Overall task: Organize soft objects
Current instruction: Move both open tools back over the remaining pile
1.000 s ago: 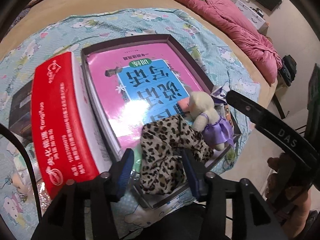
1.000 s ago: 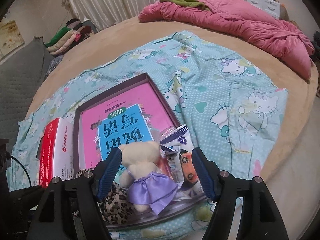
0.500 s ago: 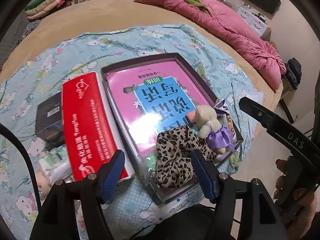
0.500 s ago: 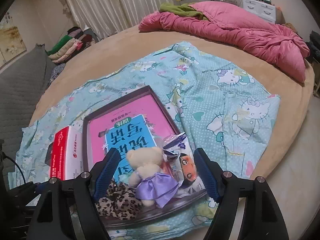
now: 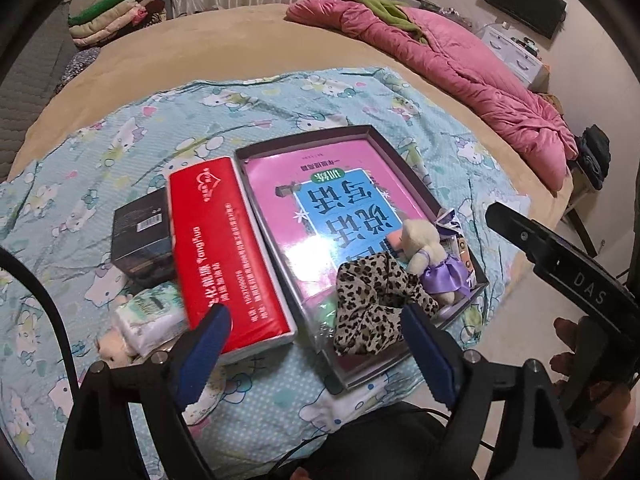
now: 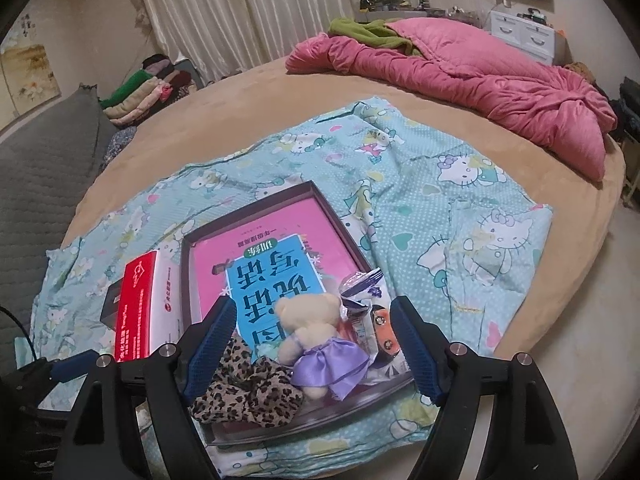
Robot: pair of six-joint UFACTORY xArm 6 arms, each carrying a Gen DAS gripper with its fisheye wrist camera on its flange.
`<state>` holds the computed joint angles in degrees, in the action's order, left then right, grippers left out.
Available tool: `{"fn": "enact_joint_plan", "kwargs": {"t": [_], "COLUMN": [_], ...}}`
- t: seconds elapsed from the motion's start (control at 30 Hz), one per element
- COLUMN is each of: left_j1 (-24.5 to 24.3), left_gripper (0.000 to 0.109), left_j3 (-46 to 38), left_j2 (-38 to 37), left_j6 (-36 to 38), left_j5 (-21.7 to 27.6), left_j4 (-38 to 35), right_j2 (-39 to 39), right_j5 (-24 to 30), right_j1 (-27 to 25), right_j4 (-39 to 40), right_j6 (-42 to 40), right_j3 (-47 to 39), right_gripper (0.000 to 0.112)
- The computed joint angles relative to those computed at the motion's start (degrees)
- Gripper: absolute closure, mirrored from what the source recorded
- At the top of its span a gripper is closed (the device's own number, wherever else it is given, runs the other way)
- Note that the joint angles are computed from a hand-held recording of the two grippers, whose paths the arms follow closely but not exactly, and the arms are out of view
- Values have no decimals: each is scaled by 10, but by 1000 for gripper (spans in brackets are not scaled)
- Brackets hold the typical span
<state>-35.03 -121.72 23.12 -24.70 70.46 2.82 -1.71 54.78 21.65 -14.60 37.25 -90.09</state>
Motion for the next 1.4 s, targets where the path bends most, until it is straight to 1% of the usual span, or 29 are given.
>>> {"fn": "enact_joint_plan", "kwargs": {"t": [0.33,0.9,1.4], "left_j1": [2,14,88], "left_gripper": [22,22,22], "left_j3": [48,129,229], "left_j2": [-44,-122,-227], "left_j6": [-17,-32,-56], "left_j5": [-3,-30,-51], "left_j4": [20,29,44], "right_j2": [-6,-6,48], "right_j5": [5,13,32], "right_j1": [23,60,118], "right_j4": [-16,-16,-4], "right_j6": [10,6,-10], "right_j3": [-13,-48,-131], "right_gripper": [32,32,32]}}
